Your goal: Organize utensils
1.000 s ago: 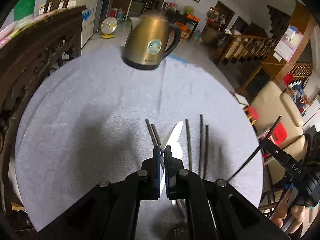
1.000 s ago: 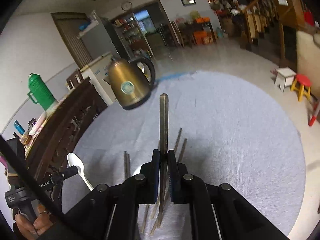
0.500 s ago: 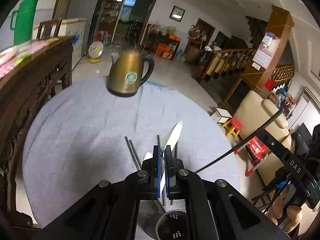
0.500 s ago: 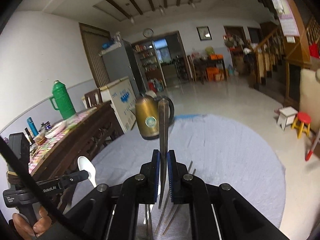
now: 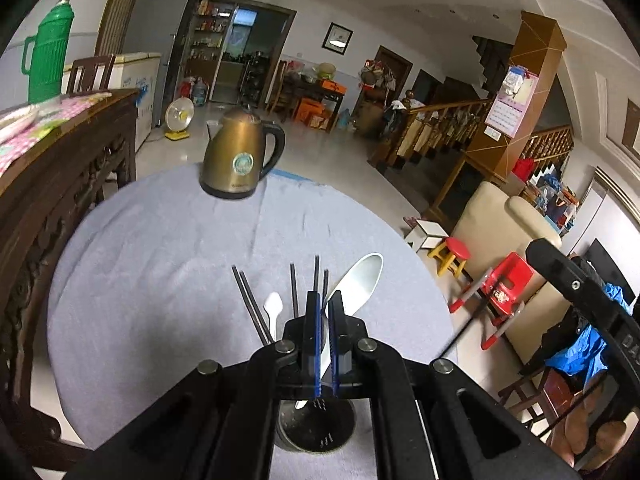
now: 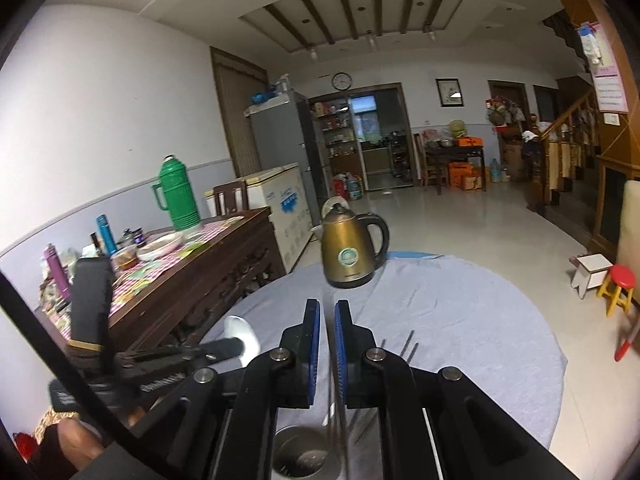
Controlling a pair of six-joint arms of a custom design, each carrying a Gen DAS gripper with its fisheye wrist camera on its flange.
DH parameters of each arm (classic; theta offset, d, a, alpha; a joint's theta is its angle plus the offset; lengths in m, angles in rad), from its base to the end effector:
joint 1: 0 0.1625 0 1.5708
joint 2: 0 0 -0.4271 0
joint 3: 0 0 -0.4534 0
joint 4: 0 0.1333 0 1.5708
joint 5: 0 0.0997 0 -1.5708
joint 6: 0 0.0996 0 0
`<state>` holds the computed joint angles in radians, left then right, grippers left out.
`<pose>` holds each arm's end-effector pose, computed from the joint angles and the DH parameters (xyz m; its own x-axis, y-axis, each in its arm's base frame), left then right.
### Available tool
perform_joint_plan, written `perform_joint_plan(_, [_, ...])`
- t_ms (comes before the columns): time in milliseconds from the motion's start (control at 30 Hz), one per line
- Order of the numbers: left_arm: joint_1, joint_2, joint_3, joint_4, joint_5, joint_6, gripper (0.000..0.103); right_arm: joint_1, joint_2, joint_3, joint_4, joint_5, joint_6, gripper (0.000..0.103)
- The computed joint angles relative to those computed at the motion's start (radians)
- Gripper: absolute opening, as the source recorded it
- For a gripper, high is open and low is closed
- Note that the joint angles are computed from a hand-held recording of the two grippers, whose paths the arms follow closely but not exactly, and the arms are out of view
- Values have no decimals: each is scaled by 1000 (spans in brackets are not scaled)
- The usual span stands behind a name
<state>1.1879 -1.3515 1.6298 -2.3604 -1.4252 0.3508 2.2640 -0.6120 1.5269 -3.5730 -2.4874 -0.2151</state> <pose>-0.1110 -0.6712 0.4177 -0.7748 0.5633 -0.2870 0.6305 0.6553 -0.4160 0.5057 -0.5238 0.1086 -0.8325 0.0718 0.5494 -0.4859 0.3817 -0.7862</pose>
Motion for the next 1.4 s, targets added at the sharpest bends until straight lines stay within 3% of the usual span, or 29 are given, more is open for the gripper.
perform_joint_plan(167, [14,3,20,4,13,-14,4,-5,12,-3,45,22,41,8])
perform_joint_plan(267, [25,11,17,19,19,-23,4,-11,28,-14,35,-1,24,8])
perform_joint_plan(367, [33,22,3,25,21,-27,4,-33,8,11,74,-13,80,8])
perform_joint_plan(433, [36,29,-11,29,18,-29,4,-56,-13,29,145,-8,140,8])
perform_joint_plan(533, [41,35,-32,27,11,-24,4,-126,-66,56,386,101,291,10])
perform_joint_plan(633, [48,46,-59,25,6,-28,4,-215,-100,43,610,260,397,39])
perform_joint_plan(667, [51,52,-70,27,6,-31,4,-241,-95,23,662,265,434,52])
perform_joint_plan(700, [55,59,-81,25,11,-33,4,-263,-91,12,691,251,474,53])
perform_joint_plan(800, [66,88,-114,34,22,-42,4,-334,-83,-2,689,256,531,49])
perform_joint_plan(867, [71,110,-134,41,30,-48,4,-370,-68,-34,746,228,582,31])
perform_joint_plan(900, [73,122,-145,46,32,-53,4,-382,-53,-62,785,215,601,29])
perform_joint_plan(1033, [82,167,-188,69,20,-57,4,-424,-15,-137,873,200,682,29])
perform_joint_plan(1333, [97,235,-264,120,2,-59,4,-455,58,-308,1116,165,780,28])
perform_joint_plan(1400, [99,242,-274,125,2,-60,3,-463,76,-345,1166,177,801,24])
